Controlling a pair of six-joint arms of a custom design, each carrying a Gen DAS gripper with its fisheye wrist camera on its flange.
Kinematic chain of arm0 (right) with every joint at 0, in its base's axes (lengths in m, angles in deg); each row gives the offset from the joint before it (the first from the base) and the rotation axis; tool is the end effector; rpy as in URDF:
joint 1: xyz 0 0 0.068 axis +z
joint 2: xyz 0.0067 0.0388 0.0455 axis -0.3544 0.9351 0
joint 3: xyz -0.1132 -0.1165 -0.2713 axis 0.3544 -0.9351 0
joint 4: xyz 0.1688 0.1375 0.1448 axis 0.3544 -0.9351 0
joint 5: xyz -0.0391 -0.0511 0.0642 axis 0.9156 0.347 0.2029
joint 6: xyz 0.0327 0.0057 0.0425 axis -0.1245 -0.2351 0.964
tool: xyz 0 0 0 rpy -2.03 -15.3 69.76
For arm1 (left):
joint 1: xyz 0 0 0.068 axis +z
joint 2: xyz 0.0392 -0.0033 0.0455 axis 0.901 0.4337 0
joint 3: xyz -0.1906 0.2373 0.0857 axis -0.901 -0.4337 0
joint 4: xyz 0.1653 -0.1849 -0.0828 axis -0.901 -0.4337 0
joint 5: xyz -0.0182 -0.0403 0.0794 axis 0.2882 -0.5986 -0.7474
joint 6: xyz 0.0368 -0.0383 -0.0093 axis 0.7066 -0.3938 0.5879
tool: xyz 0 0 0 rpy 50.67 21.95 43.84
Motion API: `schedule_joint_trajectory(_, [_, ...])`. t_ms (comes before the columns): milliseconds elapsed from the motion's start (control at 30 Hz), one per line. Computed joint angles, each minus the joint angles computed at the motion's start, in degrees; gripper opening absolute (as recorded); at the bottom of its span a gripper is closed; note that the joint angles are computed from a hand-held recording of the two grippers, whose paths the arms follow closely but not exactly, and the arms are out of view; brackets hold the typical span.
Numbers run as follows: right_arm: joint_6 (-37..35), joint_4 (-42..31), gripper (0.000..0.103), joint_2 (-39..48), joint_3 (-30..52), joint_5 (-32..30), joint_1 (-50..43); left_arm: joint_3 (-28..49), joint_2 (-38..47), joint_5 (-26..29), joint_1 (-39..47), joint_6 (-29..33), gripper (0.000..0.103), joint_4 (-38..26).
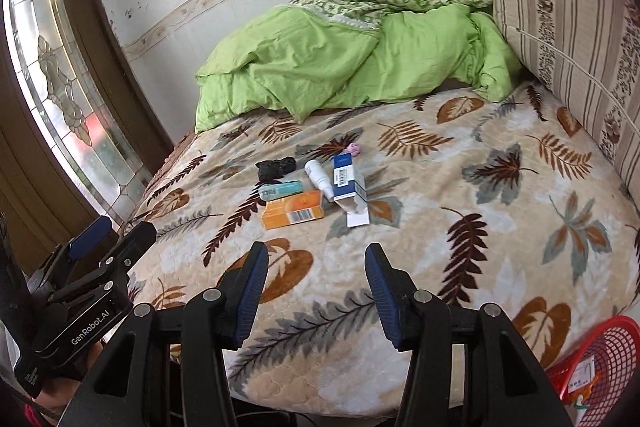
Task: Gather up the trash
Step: 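Move both open tools back over the trash on the bed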
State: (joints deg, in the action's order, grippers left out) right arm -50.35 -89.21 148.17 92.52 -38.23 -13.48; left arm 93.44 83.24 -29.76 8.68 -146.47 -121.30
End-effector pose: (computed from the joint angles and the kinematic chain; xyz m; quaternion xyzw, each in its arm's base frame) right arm 0.3102 0.0564 0.2607 -0.1733 0.8784 0.2382 0.3764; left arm 0.2235 -0.2736 0.2915 -0.1299 0.8571 0.1137 0.4855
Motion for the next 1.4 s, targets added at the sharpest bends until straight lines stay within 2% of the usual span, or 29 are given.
schedule_joint_trajectory(400, [1.36, -0.21, 0.053, 1.60, 2.48, 4.47, 7.40, -7.23, -6.69, 0.09, 2.74, -3.63, 0.081, 1.05])
schedule_joint_trajectory(833, [2.13, -0.99, 0.053, 3.44, 5.10, 7.28, 11.36, -11.51, -10.56, 3.70, 4.52, 3.02, 0.081, 10.38])
schedule_joint_trajectory(1400, [2.64, -1.46, 0.053, 6.81, 8.40, 7.89, 8.97, -9.83, -8.43, 6.56, 5.33, 9.14, 0.081, 15.67])
